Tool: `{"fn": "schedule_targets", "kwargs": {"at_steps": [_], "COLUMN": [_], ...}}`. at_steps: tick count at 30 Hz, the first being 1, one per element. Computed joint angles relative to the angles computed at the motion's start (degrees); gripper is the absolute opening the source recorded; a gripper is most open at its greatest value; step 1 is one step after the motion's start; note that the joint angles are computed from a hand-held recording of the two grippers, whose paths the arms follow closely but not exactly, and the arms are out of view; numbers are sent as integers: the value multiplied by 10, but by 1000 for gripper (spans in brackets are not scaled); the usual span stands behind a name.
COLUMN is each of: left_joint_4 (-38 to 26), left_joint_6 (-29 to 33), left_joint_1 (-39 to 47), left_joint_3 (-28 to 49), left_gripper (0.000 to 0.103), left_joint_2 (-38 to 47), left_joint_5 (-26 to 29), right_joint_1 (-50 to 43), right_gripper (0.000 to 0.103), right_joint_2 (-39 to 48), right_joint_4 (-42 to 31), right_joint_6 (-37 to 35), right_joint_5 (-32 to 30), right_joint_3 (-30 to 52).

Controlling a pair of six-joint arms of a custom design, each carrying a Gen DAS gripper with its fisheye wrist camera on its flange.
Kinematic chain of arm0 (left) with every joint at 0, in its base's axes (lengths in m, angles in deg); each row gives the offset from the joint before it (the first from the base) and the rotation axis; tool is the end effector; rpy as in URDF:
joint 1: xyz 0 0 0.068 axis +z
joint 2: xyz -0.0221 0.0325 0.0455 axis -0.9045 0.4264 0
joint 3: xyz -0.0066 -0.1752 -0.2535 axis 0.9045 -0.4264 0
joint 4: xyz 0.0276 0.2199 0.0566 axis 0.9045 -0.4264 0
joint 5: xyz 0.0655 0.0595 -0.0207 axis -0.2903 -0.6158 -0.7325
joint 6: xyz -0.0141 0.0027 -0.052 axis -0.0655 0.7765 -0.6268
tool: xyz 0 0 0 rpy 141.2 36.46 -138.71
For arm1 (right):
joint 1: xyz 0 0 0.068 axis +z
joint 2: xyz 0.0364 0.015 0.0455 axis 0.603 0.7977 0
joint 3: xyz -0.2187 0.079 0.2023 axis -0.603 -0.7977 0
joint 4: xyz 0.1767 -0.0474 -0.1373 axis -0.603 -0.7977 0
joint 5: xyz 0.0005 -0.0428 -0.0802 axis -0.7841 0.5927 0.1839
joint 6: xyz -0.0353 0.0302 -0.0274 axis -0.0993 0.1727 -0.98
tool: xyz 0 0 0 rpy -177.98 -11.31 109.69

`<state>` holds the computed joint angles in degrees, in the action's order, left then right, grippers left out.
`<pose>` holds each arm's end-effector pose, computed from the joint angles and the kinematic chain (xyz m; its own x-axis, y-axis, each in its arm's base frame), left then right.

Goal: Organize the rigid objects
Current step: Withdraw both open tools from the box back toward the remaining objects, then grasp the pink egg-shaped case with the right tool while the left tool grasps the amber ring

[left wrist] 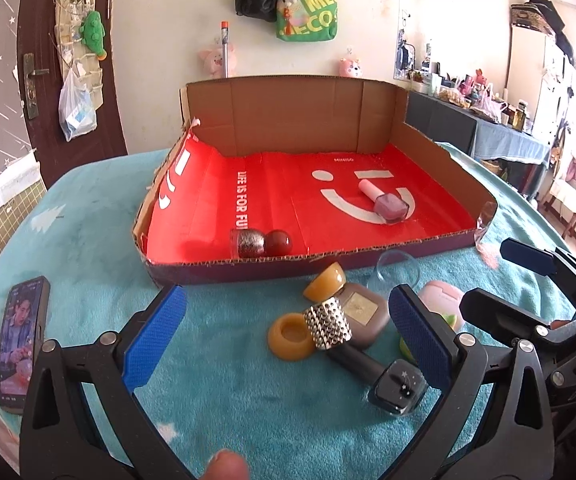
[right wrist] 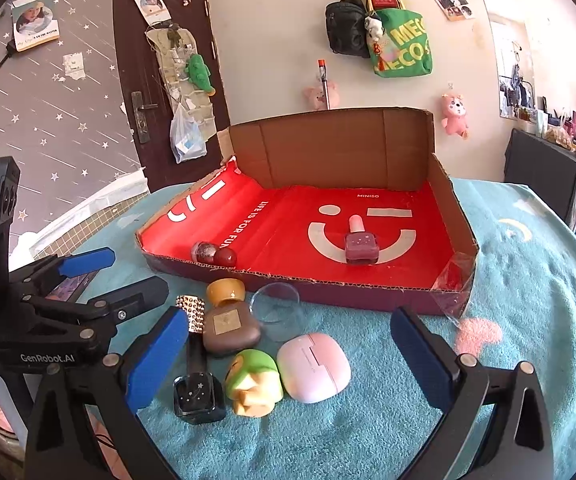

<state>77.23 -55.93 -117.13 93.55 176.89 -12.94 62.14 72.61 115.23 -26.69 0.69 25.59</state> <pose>0.2091 -0.2370 0.0951 -0.6114 0.0214 -0.7911 0.0626 0.9978 -0.0214 0.2293 0.1098 0.1096 -0.5314 -0.1348 -0.8363 -0.4204 0.8991 0.1222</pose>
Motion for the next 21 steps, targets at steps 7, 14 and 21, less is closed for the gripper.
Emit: {"fn": "schedule_targets", "kwargs": {"at_steps": [7, 14, 21], "left_joint_4": [0, 5, 15], "left_joint_6": [-20, -24, -33], "left_joint_1": [-7, -16, -17], "left_joint_3": [-7, -13, -18], "left_gripper": [103, 103, 103], "left_joint_2": [13, 27, 39], "left_joint_5": [15, 20, 36], "right_joint_1": [15, 22, 17], "right_gripper": [103, 103, 103], "right_joint_2": [25, 53, 73], "right_joint_4": [23, 52, 66], "right_joint_6": [-4, -2, 2], "right_joint_5": [18, 27, 24], "right_joint_3": [-12, -28, -33]}}
